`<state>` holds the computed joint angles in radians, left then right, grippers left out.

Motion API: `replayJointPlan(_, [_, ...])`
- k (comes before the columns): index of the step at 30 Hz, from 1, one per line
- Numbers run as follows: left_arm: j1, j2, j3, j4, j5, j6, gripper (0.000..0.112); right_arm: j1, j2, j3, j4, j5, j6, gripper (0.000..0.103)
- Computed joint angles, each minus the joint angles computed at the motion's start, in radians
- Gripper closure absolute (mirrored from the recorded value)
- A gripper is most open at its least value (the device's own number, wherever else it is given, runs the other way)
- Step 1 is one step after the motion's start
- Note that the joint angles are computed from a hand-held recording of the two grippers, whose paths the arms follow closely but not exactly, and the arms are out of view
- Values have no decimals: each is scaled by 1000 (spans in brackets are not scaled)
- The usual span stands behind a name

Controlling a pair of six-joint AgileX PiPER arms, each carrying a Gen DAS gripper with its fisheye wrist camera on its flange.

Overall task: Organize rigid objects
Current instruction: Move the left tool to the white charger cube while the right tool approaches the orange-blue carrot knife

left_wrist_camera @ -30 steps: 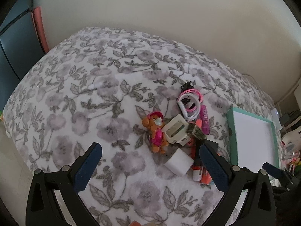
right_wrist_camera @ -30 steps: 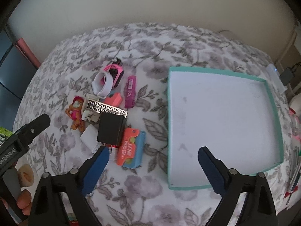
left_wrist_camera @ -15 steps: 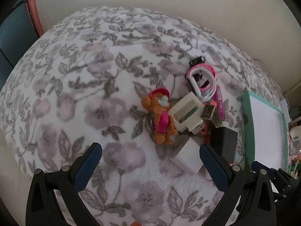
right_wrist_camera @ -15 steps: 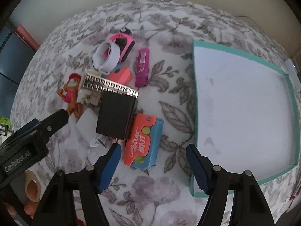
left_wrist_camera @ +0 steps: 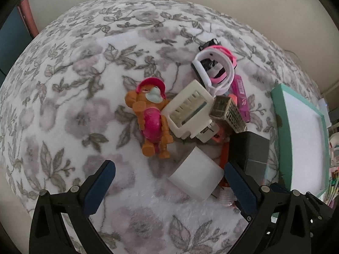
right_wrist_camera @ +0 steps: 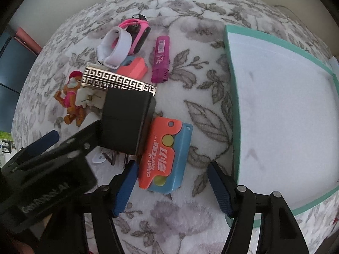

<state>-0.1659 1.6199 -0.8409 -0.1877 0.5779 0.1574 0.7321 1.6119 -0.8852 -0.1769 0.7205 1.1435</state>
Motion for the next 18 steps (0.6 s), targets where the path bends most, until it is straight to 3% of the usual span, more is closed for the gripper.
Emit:
replayJointPlan(8, [19,10,7,-49,2,23,11,9,72,-19,-62,-13,19,34])
replayJointPlan(12, [73,12,14,-165,35,135,18,5,102,-35,-59,-35,9,34])
replayJointPlan(18, [89,-7,22,-117,39,112,18,27,98,-39,-54,-24,22,34])
